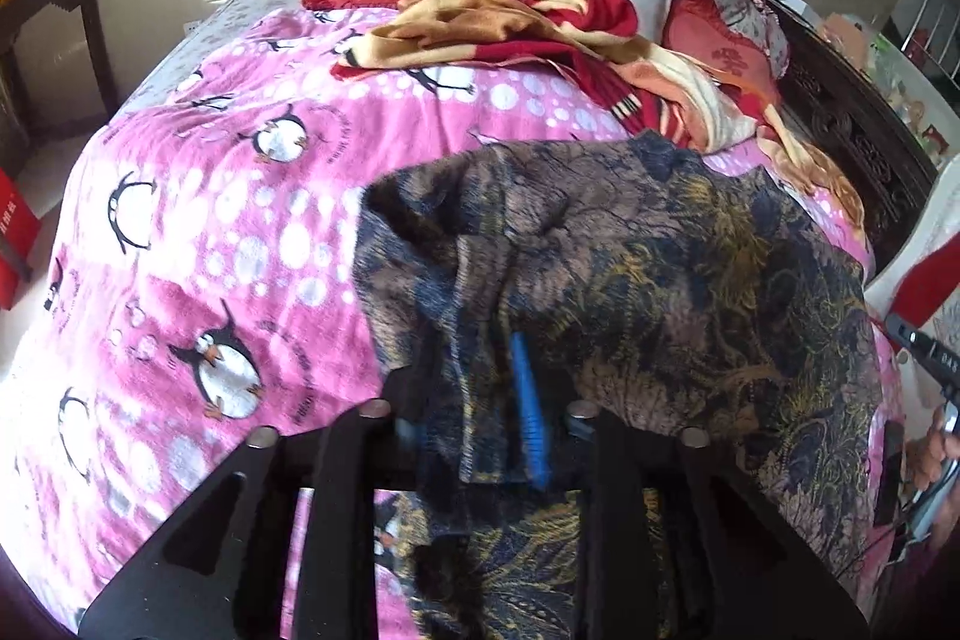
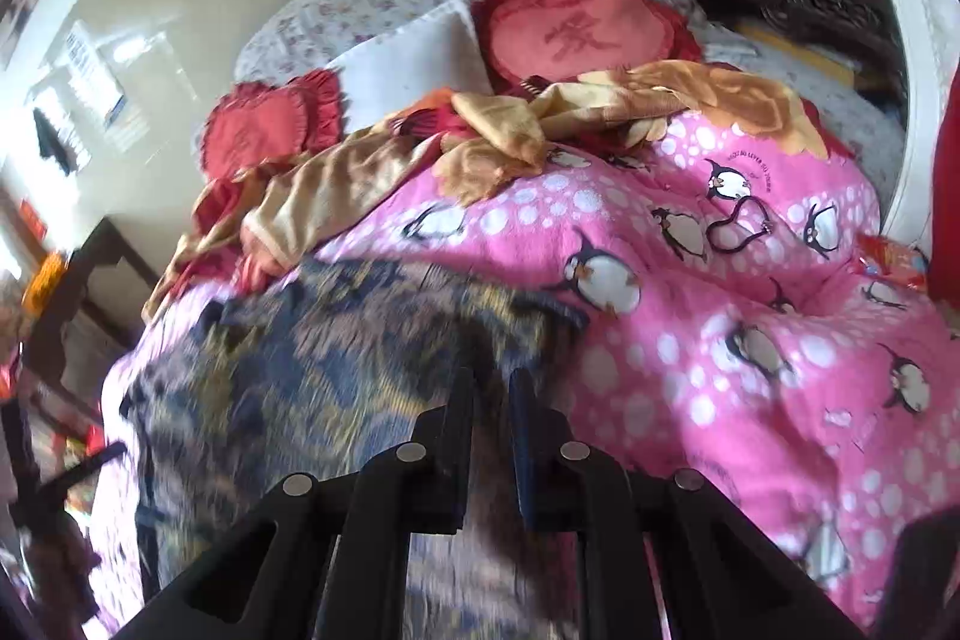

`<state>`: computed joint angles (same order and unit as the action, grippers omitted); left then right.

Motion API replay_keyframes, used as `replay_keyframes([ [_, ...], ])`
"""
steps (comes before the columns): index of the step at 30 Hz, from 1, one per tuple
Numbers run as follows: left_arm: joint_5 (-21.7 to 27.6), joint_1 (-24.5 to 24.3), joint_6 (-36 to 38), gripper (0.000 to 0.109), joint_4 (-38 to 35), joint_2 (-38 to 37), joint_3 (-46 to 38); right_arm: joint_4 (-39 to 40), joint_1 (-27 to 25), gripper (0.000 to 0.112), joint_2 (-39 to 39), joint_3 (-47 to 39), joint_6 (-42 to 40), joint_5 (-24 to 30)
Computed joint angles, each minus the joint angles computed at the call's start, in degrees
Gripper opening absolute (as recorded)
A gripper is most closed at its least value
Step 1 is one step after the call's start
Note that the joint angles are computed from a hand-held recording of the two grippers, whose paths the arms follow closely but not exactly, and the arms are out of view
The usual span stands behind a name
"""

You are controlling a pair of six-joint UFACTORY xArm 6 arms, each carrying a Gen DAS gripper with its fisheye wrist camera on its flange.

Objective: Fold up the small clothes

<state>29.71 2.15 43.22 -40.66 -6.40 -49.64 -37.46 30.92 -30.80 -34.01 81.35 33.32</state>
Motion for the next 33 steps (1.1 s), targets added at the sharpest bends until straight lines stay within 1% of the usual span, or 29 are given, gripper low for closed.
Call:
replay_keyframes([
  [1,-1.08,-0.73,-0.2,0.039,0.24,-0.14,0.94,0.99,1.28,0.011,-0.7,0.6,-1.3,0.56],
  [2,-1.93,-1.4,-0.8,0.04,0.93,-0.03,1.69,2.0,2.42,0.011,-0.83,1.11,-2.48,0.59],
  [4,-2.07,-2.32,-1.42,0.04,2.05,0.95,2.23,3.49,3.95,0.011,0.73,1.37,-3.97,1.07],
  [6,-2.38,-3.08,-4.34,0.04,6.37,2.93,2.22,3.57,5.11,0.011,3.94,0.06,-4.31,6.97],
  [7,-3.66,-3.45,-4.16,0.04,6.24,3.12,2.69,3.89,4.75,0.011,4.84,0.28,-4.44,7.92],
  [9,-4.33,-3.69,-4.97,0.04,7.63,2.37,3.26,4.32,3.63,0.011,3.32,2.43,-2.87,5.77],
  [10,-3.85,-3.56,-5.54,0.04,8.36,1.87,3.23,5.02,3.63,0.011,2.4,2.47,-2.67,6.59],
  [11,-3.34,-3.29,-4.68,0.04,7.26,1.28,3.2,4.94,4.12,0.011,1.58,1.86,-2.29,8.67],
  [13,-3.34,-2.97,-3.48,0.04,5.48,0.8,2.86,2.08,5.37,0.013,-0.28,0.95,-0.33,10.64],
  [14,-3.68,-2.91,-3.82,0.04,5.49,0.96,2.44,0.46,5.79,0.015,-0.88,0.55,0.46,10.29],
  [15,-3.94,-2.83,-4.25,0.04,5.42,1.35,1.86,-0.69,5.86,0.021,-0.88,-0.07,0.49,9.23],
  [16,-4.3,-2.82,-5.04,0.04,5.52,1.92,1.21,-1.8,6.14,0.028,-0.51,-0.73,0.8,8.28],
  [17,-4.62,-2.81,-6.2,0.04,5.87,2.61,0.47,-3.19,5.79,0.043,0.43,-1.56,1.04,6.68],
  [18,-4.65,-2.82,-7.18,0.04,6.06,3.46,-0.55,-4.84,5.54,0.047,2.04,-2.78,1.51,5.6],
  [19,-4.91,-2.9,-7.71,0.04,6.04,4.3,-1.28,-5.97,5.27,0.047,4.21,-4.43,1.5,5.28],
  [22,-6.61,-3.38,-13.66,0.04,11.47,7.12,-3.15,-5.72,3.39,0.047,10.68,-8.72,-0.46,4.5],
  [24,-6.27,-3.14,-13.5,0.04,11.09,8.5,-4.25,-4.97,1.4,0.046,14.65,-10.7,-0.45,3.6],
  [25,-6.43,-3.13,-13.49,0.042,11.23,8.91,-4.41,-4.3,0.72,0.046,16.11,-11.3,-0.69,3.46],
  [26,-7.12,-3.36,-13.72,0.043,11.68,9.05,-4.24,-3.05,-0.43,0.046,17.76,-11.51,-1.52,2.23],
  [28,-8.66,-3.91,-14.43,0.044,13.17,8.98,-3.64,-4.29,-2.08,0.046,17.99,-10.45,0.29,-0.98],
  [29,-9.26,-4.12,-14.9,0.044,14.03,8.94,-3.43,-4.0,-2.52,0.046,17.78,-10.14,0.24,-1.61],
  [30,-9.62,-4.23,-15.18,0.044,14.54,8.84,-3.23,-2.71,-2.55,0.046,17.41,-10.04,-0.8,-1.58],
  [33,-9.23,-4.14,-15.67,0.044,14.61,8.5,-3.13,-1.43,-0.65,0.046,14.76,-10.04,-2.25,2.35],
])
